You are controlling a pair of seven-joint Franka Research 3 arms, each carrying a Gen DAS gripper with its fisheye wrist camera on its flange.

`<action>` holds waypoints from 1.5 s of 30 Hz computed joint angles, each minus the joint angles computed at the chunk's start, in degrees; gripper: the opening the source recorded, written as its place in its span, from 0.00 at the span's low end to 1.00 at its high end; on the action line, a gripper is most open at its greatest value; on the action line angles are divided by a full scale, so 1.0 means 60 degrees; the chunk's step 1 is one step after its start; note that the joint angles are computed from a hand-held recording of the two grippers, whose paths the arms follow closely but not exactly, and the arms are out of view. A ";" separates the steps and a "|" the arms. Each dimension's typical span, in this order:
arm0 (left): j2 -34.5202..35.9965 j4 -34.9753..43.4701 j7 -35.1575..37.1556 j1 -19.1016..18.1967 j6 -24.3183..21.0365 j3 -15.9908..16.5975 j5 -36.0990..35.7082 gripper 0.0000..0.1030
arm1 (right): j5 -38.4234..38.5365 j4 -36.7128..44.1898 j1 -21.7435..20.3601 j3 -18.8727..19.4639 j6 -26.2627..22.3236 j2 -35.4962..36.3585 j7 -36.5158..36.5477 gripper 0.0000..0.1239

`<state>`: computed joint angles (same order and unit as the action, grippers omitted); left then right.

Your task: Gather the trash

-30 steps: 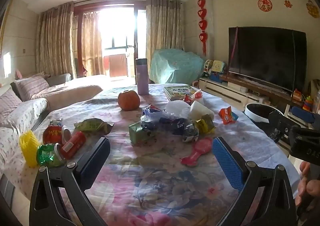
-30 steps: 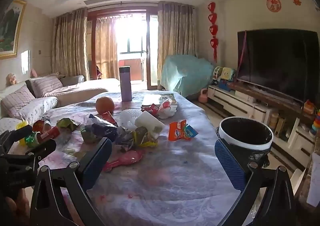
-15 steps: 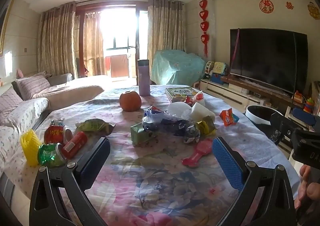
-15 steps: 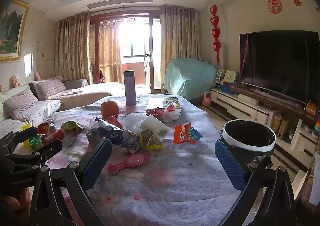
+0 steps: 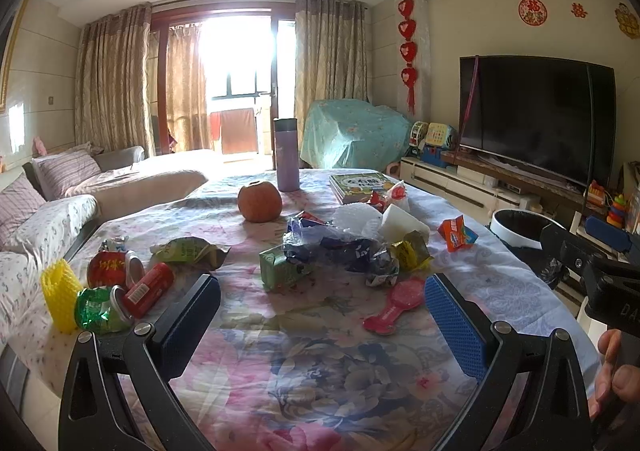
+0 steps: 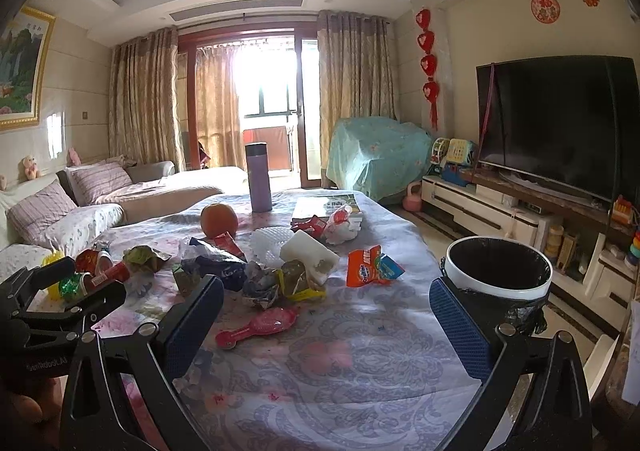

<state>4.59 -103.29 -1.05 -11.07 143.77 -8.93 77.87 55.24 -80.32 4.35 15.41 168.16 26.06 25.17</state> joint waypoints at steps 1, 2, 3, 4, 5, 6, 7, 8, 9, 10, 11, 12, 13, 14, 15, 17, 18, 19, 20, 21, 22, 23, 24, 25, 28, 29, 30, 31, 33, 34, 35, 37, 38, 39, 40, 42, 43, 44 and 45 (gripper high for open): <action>-0.0004 -0.0006 -0.0004 0.0000 0.0005 0.0002 0.0000 0.99 | -0.0011 0.0004 0.0002 -0.0005 -0.0006 0.0006 0.0012 0.83; -0.0007 -0.0013 -0.0005 0.0000 0.0009 0.0003 -0.0005 0.99 | -0.0012 -0.0003 0.0000 -0.0002 0.0001 0.0001 0.0014 0.83; 0.0048 0.0040 0.0008 -0.0010 -0.0019 -0.0005 -0.0012 0.99 | -0.0013 -0.0008 -0.0005 0.0001 -0.0014 -0.0002 0.0014 0.83; 0.0048 0.0040 0.0008 -0.0016 -0.0018 0.0001 -0.0012 0.99 | -0.0031 -0.0009 -0.0001 -0.0011 -0.0035 -0.0001 0.0037 0.83; 0.0062 0.0054 0.0035 -0.0020 -0.0019 0.0004 -0.0029 0.99 | -0.0040 -0.0013 0.0004 -0.0018 -0.0035 -0.0001 0.0054 0.83; 0.0066 0.0062 0.0058 -0.0024 -0.0017 0.0008 -0.0046 0.99 | -0.0020 -0.0023 -0.0010 -0.0004 -0.0040 -0.0007 0.0041 0.83; 0.0086 0.0078 0.0062 -0.0033 -0.0030 0.0010 -0.0044 0.99 | 0.0005 -0.0030 -0.0025 0.0012 -0.0049 -0.0015 0.0020 0.83; 0.0090 0.0081 0.0062 -0.0038 -0.0030 0.0015 -0.0046 0.99 | 0.0020 -0.0029 -0.0024 0.0021 -0.0034 -0.0012 -0.0006 0.83; 0.0088 0.0077 0.0051 -0.0041 -0.0016 0.0021 -0.0046 0.99 | 0.0020 -0.0020 -0.0018 0.0016 -0.0029 0.0003 -0.0006 0.83; 0.0093 0.0082 0.0061 -0.0040 -0.0002 0.0025 -0.0068 0.99 | 0.0016 -0.0019 -0.0014 0.0010 -0.0035 0.0008 0.0002 0.83; 0.0106 0.0090 0.0062 -0.0043 -0.0001 0.0028 -0.0075 0.99 | 0.0038 -0.0023 -0.0033 0.0023 -0.0067 0.0000 -0.0009 0.83; 0.0116 0.0098 0.0081 -0.0042 0.0005 0.0034 -0.0098 0.99 | 0.0048 -0.0023 -0.0035 0.0022 -0.0085 -0.0001 -0.0008 0.83; 0.0127 0.0106 0.0105 -0.0041 0.0019 0.0038 -0.0126 0.99 | 0.0041 -0.0033 -0.0027 0.0007 -0.0108 -0.0006 0.0010 0.83; 0.0122 0.0103 0.0123 -0.0042 0.0033 0.0043 -0.0142 0.99 | 0.0023 -0.0019 -0.0016 -0.0015 -0.0131 0.0002 0.0040 0.83; 0.0122 0.0104 0.0119 -0.0047 0.0029 0.0044 -0.0140 0.99 | 0.0012 -0.0016 -0.0011 -0.0027 -0.0158 0.0001 0.0064 0.83; 0.0128 0.0107 0.0148 -0.0050 0.0040 0.0048 -0.0170 0.99 | 0.0004 -0.0009 -0.0003 -0.0043 -0.0183 0.0006 0.0107 0.83; 0.0129 0.0107 0.0156 -0.0058 0.0031 0.0046 -0.0165 0.99 | 0.0031 -0.0008 -0.0016 -0.0029 -0.0191 0.0005 0.0094 0.83; 0.0131 0.0108 0.0167 -0.0061 0.0028 0.0047 -0.0170 0.99 | 0.0064 -0.0015 -0.0026 -0.0018 -0.0178 0.0000 0.0077 0.83; 0.0129 0.0105 0.0170 -0.0064 0.0034 0.0047 -0.0173 0.99 | 0.0068 -0.0005 -0.0019 -0.0025 -0.0164 0.0007 0.0081 0.83; 0.0127 0.0096 0.0159 -0.0065 0.0043 0.0050 -0.0162 0.99 | 0.0073 -0.0007 -0.0016 -0.0030 -0.0155 0.0006 0.0089 0.83; 0.0130 0.0098 0.0174 -0.0066 0.0046 0.0049 -0.0170 0.99 | 0.0080 0.0007 -0.0022 -0.0031 -0.0170 0.0013 0.0101 0.83; 0.0136 0.0110 0.0196 -0.0072 0.0023 0.0047 -0.0174 0.99 | 0.0109 0.0001 -0.0037 -0.0016 -0.0175 0.0011 0.0078 0.83; 0.0135 0.0111 0.0199 -0.0077 0.0007 0.0046 -0.0168 0.99 | 0.0076 0.0006 -0.0016 -0.0041 -0.0194 0.0013 0.0110 0.83; 0.0135 0.0111 0.0199 -0.0079 0.0007 0.0048 -0.0168 0.99 | 0.0029 0.0001 0.0004 -0.0073 -0.0220 0.0009 0.0156 0.83; 0.0135 0.0110 0.0200 -0.0082 0.0007 0.0047 -0.0193 0.99 | -0.0061 0.0029 0.0021 -0.0116 -0.0296 0.0024 0.0265 0.83; 0.0143 0.0118 0.0201 -0.0086 -0.0005 0.0046 -0.0190 0.99 | -0.0069 0.0026 0.0018 -0.0113 -0.0319 0.0023 0.0275 0.83; 0.0156 0.0128 0.0209 -0.0090 -0.0012 0.0044 -0.0203 0.99 | -0.0032 0.0016 -0.0014 -0.0084 -0.0351 0.0017 0.0239 0.83; 0.0168 0.0140 0.0214 -0.0093 -0.0015 0.0045 -0.0221 0.99 | -0.0008 0.0008 -0.0021 -0.0073 -0.0363 0.0011 0.0224 0.83; 0.0162 0.0120 0.0205 -0.0086 0.0022 0.0057 -0.0240 0.99 | 0.0015 -0.0005 -0.0022 -0.0081 -0.0375 0.0006 0.0203 0.83; 0.0161 0.0112 0.0214 -0.0084 0.0033 0.0060 -0.0254 0.99 | -0.0013 -0.0011 -0.0004 -0.0108 -0.0399 0.0003 0.0243 0.83; 0.0171 0.0109 0.0226 -0.0076 0.0050 0.0067 -0.0268 0.99 | -0.0011 -0.0014 -0.0007 -0.0111 -0.0437 0.0002 0.0254 0.83; 0.0181 0.0108 0.0281 -0.0063 0.0081 0.0075 -0.0331 0.99 | -0.0075 0.0029 0.0026 -0.0161 -0.0492 0.0040 0.0344 0.83; 0.0194 0.0113 0.0324 -0.0057 0.0090 0.0079 -0.0374 0.99 | -0.0130 0.0051 0.0046 -0.0194 -0.0524 0.0058 0.0409 0.83; 0.0218 0.0131 0.0362 -0.0057 0.0087 0.0081 -0.0414 0.99 | -0.0198 0.0076 0.0067 -0.0230 -0.0573 0.0079 0.0496 0.83; 0.0230 0.0134 0.0409 -0.0049 0.0096 0.0089 -0.0481 0.99 | -0.0265 0.0119 0.0075 -0.0258 -0.0653 0.0112 0.0585 0.83; 0.0283 0.0188 0.0508 -0.0033 0.0107 0.0109 -0.0624 0.99 | -0.0418 0.0210 0.0099 -0.0319 -0.0788 0.0185 0.0768 0.83; 0.0304 0.0208 0.0591 -0.0019 0.0119 0.0124 -0.0730 0.99 | -0.0510 0.0275 0.0114 -0.0345 -0.0876 0.0236 0.0862 0.83; 0.0342 0.0243 0.0722 0.0009 0.0158 0.0143 -0.0887 0.99 | -0.0586 0.0342 0.0115 -0.0355 -0.0971 0.0286 0.0931 0.83; 0.0398 0.0297 0.0829 0.0025 0.0174 0.0162 -0.1015 0.99 | -0.0669 0.0425 0.0116 -0.0371 -0.1085 0.0343 0.1015 0.83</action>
